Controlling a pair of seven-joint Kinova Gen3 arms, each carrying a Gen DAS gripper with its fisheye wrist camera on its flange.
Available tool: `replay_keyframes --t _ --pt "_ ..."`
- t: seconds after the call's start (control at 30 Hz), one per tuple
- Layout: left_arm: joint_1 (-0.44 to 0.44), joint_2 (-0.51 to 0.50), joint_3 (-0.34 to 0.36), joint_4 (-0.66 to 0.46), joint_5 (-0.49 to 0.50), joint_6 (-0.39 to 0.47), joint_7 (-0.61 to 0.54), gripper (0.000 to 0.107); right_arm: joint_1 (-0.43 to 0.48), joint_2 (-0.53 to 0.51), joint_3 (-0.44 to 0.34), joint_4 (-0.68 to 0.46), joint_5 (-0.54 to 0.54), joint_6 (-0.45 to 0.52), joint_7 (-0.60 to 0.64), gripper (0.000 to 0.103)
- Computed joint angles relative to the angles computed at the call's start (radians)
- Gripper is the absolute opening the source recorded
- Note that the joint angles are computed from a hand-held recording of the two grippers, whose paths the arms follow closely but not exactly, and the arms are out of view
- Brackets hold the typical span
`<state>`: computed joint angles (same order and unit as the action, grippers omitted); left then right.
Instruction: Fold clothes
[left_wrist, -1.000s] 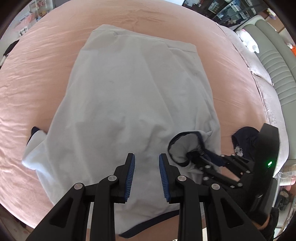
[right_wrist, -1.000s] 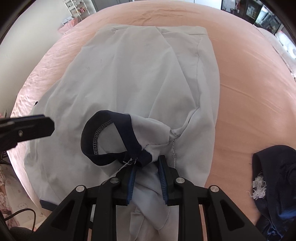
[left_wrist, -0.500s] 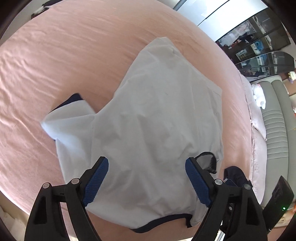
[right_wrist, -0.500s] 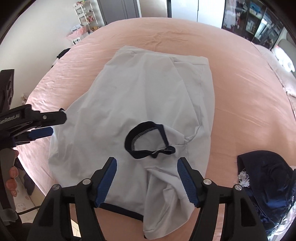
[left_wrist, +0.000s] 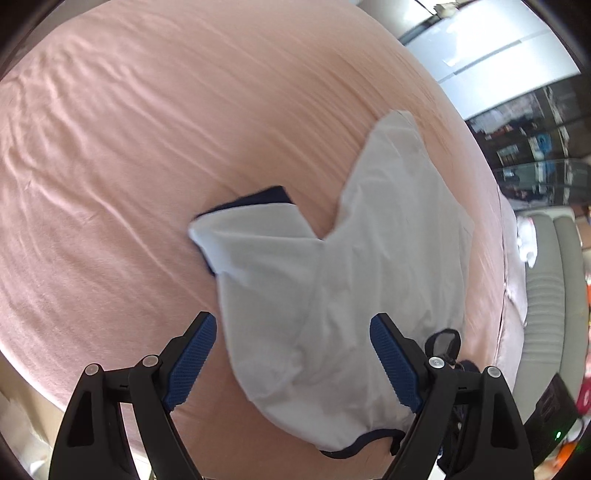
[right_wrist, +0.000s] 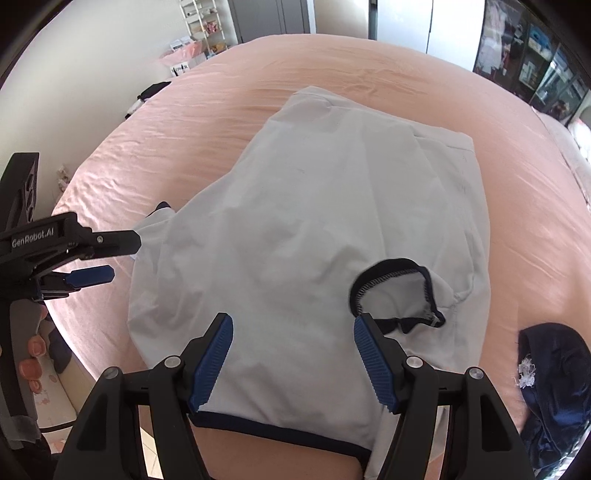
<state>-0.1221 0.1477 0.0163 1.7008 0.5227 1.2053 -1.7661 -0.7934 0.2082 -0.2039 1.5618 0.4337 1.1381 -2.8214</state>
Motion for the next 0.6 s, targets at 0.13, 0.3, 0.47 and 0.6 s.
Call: replay_keyframes --t 0.13,0.3,0.47,0.6 --pt "-0.044 0.025 -0.024 0.014 0.042 0.006 0.011 0.085 -0.016 0.031 -0.001 -0.025 0.007 -0.003 0.009 0.068" --pt "-0.145 0.089 -0.036 0.061 0.21 0.061 -0.026 0.085 -0.008 0.033 0.006 -0.007 -0.031 -0.051 0.03 0.068" --pt "-0.182 0.126 -0.023 0.091 0.305 0.103 -0.049 0.085 -0.007 0.024 0.01 0.018 -0.041 -0.065 0.013 0.068" --pt "-0.142 0.131 -0.014 0.065 0.248 0.078 0.01 0.085 -0.011 0.027 0.005 0.018 -0.046 -0.053 0.014 0.068"
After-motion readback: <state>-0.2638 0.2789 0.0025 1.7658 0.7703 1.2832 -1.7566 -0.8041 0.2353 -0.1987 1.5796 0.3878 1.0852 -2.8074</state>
